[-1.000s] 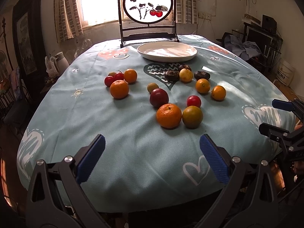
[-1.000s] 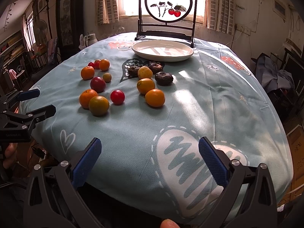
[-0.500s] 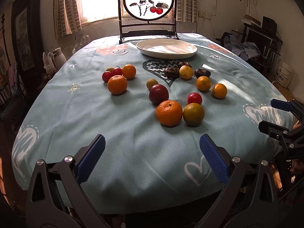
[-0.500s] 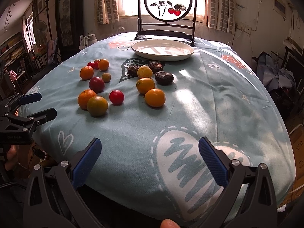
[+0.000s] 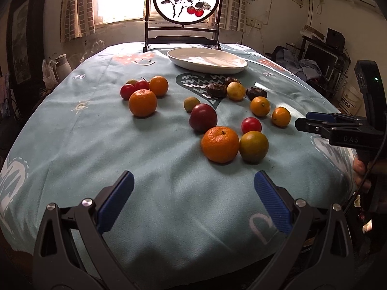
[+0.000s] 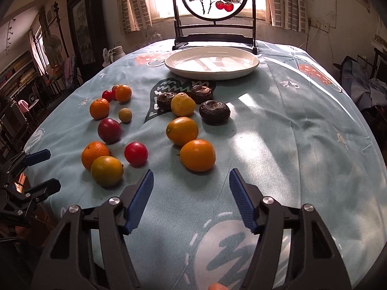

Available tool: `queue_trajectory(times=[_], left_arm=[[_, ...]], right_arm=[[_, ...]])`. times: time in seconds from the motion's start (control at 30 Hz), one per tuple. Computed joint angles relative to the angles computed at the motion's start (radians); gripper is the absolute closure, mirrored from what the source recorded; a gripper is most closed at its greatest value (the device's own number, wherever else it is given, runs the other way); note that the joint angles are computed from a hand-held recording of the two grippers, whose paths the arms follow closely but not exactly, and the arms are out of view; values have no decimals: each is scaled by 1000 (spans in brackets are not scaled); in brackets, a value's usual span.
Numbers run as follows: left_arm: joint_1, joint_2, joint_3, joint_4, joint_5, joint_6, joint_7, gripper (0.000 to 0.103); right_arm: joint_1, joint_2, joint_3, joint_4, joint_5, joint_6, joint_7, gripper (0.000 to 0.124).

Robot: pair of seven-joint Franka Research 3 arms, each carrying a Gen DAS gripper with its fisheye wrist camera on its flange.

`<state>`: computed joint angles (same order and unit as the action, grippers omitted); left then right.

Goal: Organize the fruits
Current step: 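Grasp the large mandarin with the left tool while the right tool grasps an orange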

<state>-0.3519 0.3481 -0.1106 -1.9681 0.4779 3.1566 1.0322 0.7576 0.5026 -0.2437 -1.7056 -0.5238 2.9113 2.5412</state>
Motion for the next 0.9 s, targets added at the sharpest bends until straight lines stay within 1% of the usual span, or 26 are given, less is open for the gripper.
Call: queue_trajectory(times=[0.07, 0.13, 0.2, 0.27, 0.3, 0.33, 0.37, 0.4, 0.43, 0.47, 0.5, 0.53, 0.63, 0.73, 0.83, 0.87, 0.9], left_arm=[[20, 12, -21, 12, -5, -1, 24, 2], [44, 26, -49, 27, -16, -6, 55, 3], [81, 43, -93, 46, -37, -13, 101, 4], [99, 60, -116, 71, -52, -29, 142, 8], [121, 71, -142, 86, -65, -40, 174, 12], [146, 83, -173, 102, -83, -52, 209, 13], [173, 98, -207, 121, -106, -66, 246, 19], [213, 113, -258, 136, -137, -83, 296, 26], [253, 131, -311, 155, -169, -102, 349, 28], [279, 147, -347, 168, -194, -111, 391, 29], [294, 160, -371, 182, -214, -119, 425, 29], [297, 171, -381, 197, -228, -130, 449, 29], [272, 190, -370, 231, -253, -158, 499, 36], [273, 207, -382, 257, -294, -192, 561, 43], [284, 227, -407, 283, -343, -232, 630, 45], [276, 237, -402, 300, -353, -257, 648, 48], [253, 248, -380, 324, -354, -287, 651, 48]], right_arm=[[-51, 31, 54, 53, 52, -38, -77, 59], [-77, 62, 81, 105, 85, -77, -144, 60], [-101, 90, 105, 149, 122, -106, -205, 65], [-129, 113, 133, 176, 174, -122, -259, 73], [-152, 121, 157, 179, 210, -106, -294, 78], [-158, 125, 164, 178, 235, -93, -313, 81], [-144, 127, 146, 180, 241, -90, -312, 81], [-134, 125, 135, 174, 247, -82, -316, 81], [-126, 121, 125, 163, 253, -67, -316, 82], [-121, 117, 118, 152, 260, -48, -317, 82], [-116, 113, 112, 141, 267, -30, -320, 82], [-115, 110, 110, 132, 278, -14, -326, 82], [-112, 100, 104, 107, 315, 18, -337, 82], [-119, 98, 110, 98, 356, 39, -360, 82], [-125, 97, 120, 92, 392, 55, -395, 82], [-120, 97, 115, 91, 399, 58, -401, 82], [-117, 97, 111, 90, 406, 62, -407, 82]])
